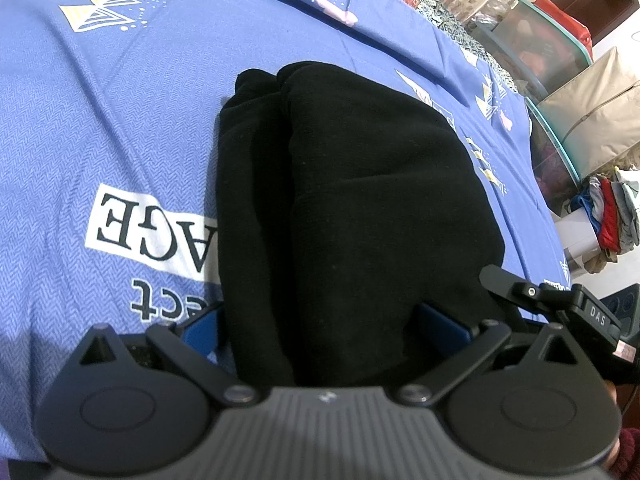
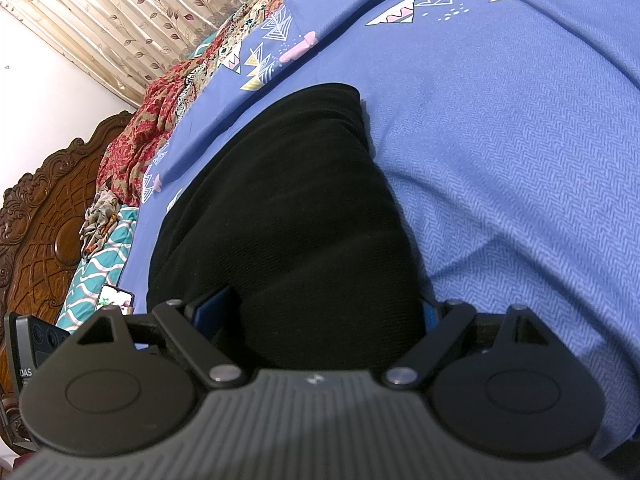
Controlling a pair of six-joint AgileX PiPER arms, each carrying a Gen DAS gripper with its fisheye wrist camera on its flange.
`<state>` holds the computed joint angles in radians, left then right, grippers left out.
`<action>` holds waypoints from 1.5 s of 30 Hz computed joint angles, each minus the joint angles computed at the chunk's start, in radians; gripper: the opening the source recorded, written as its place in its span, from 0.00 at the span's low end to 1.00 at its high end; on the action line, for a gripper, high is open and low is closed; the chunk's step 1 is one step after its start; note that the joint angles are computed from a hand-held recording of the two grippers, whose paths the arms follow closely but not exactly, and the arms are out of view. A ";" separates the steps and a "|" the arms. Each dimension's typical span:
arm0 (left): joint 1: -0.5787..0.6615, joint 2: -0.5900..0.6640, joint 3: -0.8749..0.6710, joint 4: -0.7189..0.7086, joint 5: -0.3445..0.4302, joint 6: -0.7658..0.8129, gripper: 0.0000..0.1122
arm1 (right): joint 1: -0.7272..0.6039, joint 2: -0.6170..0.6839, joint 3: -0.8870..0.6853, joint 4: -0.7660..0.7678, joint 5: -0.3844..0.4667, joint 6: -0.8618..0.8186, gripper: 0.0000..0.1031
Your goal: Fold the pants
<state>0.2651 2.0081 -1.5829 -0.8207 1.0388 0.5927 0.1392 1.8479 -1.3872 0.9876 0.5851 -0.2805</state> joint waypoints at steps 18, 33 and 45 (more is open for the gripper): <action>0.001 0.002 -0.003 0.001 0.003 0.000 0.92 | 0.004 0.000 -0.005 -0.011 -0.001 0.012 0.88; 0.012 0.016 -0.054 0.007 0.045 -0.026 0.78 | 0.039 -0.016 -0.074 -0.225 0.027 0.086 0.46; 0.036 0.175 -0.296 -0.006 0.160 -0.180 0.90 | -0.050 0.010 -0.099 -0.178 0.085 0.077 0.89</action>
